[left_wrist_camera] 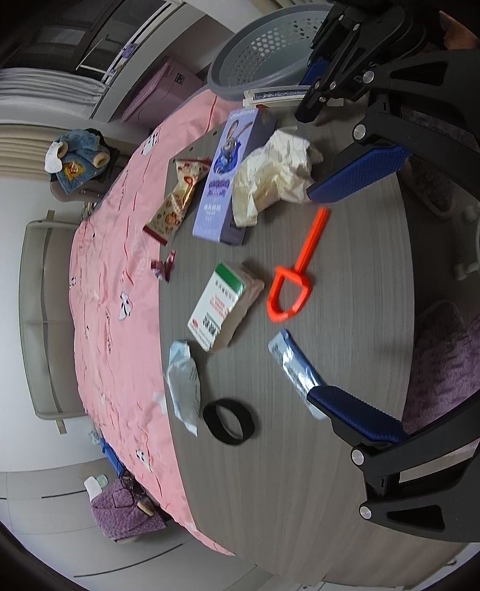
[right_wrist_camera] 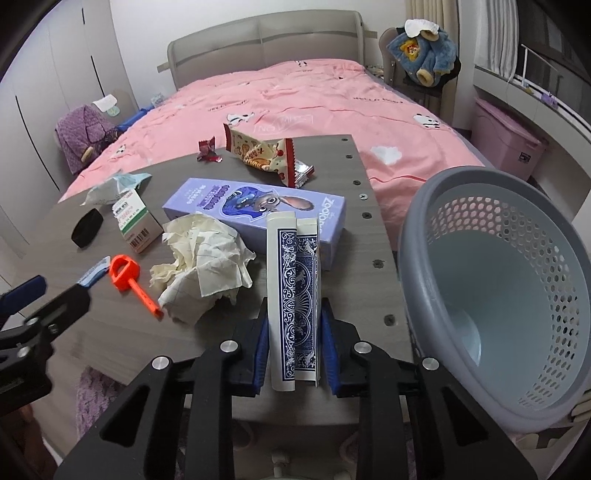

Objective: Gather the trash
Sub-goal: 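Grasp the crumpled white paper with the left tool while the right tool holds the card box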

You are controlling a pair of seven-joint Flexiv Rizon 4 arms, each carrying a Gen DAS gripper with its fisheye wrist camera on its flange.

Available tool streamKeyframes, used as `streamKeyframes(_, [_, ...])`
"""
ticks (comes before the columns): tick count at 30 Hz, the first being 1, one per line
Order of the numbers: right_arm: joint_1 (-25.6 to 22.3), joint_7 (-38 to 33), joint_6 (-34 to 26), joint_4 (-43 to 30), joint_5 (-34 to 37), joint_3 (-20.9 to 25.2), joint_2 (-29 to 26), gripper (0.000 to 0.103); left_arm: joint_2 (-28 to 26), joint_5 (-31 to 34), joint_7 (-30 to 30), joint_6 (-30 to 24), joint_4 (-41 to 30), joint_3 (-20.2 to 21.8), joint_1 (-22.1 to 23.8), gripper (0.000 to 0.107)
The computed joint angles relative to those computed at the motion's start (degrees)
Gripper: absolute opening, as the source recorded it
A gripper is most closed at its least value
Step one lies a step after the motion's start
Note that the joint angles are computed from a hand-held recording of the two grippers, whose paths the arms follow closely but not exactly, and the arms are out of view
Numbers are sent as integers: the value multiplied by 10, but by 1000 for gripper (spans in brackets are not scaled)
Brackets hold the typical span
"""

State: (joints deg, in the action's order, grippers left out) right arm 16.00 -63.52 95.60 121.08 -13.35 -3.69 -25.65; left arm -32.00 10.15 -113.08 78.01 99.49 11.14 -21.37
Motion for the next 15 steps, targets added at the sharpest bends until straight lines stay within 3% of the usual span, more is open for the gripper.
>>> streamKeyframes(8, [-59,-10,14,37,22,42,39,25,-25,-35,51,-4,-35,-53,17,95])
streamKeyframes(15, [-127,-21,4,38,41,97,40,25,-53,-63,88,-10,-69,-70,10,95])
